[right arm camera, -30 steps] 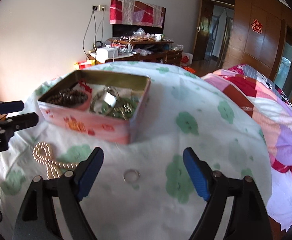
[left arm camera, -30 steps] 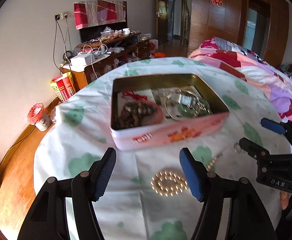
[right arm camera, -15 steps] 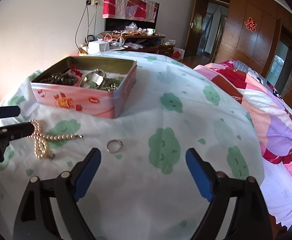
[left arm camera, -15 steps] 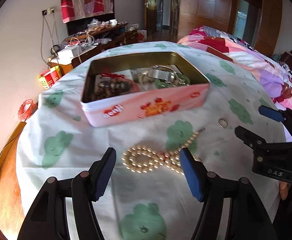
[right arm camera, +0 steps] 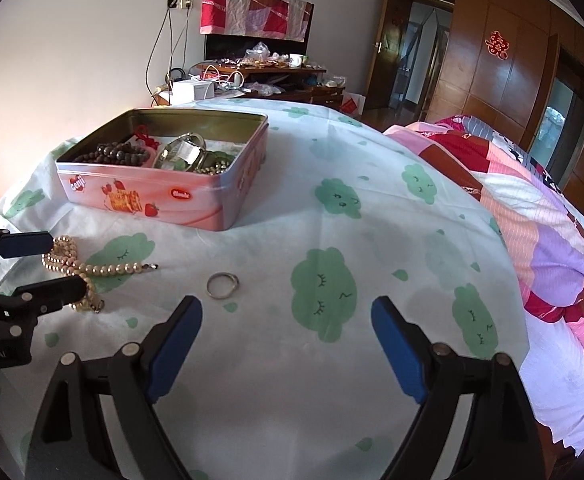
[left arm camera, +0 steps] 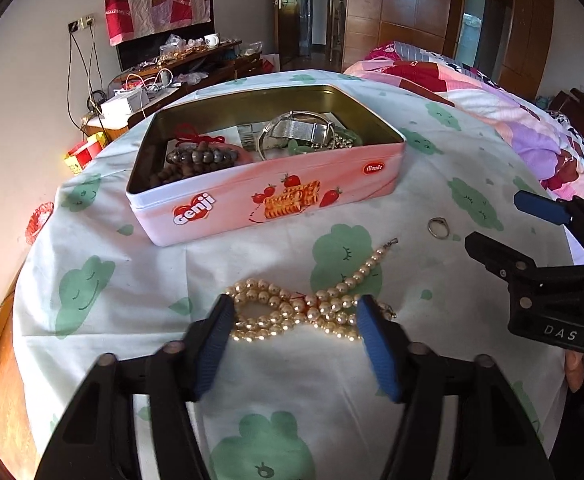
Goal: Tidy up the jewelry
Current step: 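Reach the left gripper to the pearl necklace and grasp it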
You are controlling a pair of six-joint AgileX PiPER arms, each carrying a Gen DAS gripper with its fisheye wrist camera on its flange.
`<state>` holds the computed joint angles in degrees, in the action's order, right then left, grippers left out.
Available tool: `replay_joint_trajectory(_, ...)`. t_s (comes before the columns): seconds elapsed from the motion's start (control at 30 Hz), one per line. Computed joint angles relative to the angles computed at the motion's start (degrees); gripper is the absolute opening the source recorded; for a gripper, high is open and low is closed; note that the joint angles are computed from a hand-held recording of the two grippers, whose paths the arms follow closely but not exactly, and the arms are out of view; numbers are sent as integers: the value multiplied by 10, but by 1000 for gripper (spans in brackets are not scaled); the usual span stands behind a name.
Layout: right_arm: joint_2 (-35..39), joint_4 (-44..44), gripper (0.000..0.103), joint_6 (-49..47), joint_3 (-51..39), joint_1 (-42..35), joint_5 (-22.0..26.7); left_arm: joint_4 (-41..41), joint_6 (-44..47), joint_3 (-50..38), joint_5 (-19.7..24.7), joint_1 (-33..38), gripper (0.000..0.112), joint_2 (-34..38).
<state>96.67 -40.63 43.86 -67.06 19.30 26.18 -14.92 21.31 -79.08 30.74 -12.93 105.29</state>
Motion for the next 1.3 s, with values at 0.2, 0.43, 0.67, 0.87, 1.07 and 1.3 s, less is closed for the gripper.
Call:
replay_joint_trajectory(0.2,-1,-10,89,8,2,3,5,-22,33,-9,16,16,6,0)
replay_joint_trajectory(0.43,-2,-18,89,13,3,5,9,-34,34,-21,23,40,0,8)
replay_joint_trajectory(0.67,-1,-19,89,12,2,5,9,-101,98,-25,28,55,22,-1)
replay_joint_trajectory(0.87,-4,-6,89,1,4,1,7,-100,141,-17,23,38,65,-1)
replay_joint_trajectory(1.07,-7,-6,89,-2,7,2,9,-49,152,-50,27,22,65,30)
replay_joint_trajectory(1.3,0,35,89,-37,-5,-2,13,-108,189,-98,96,34,15,55)
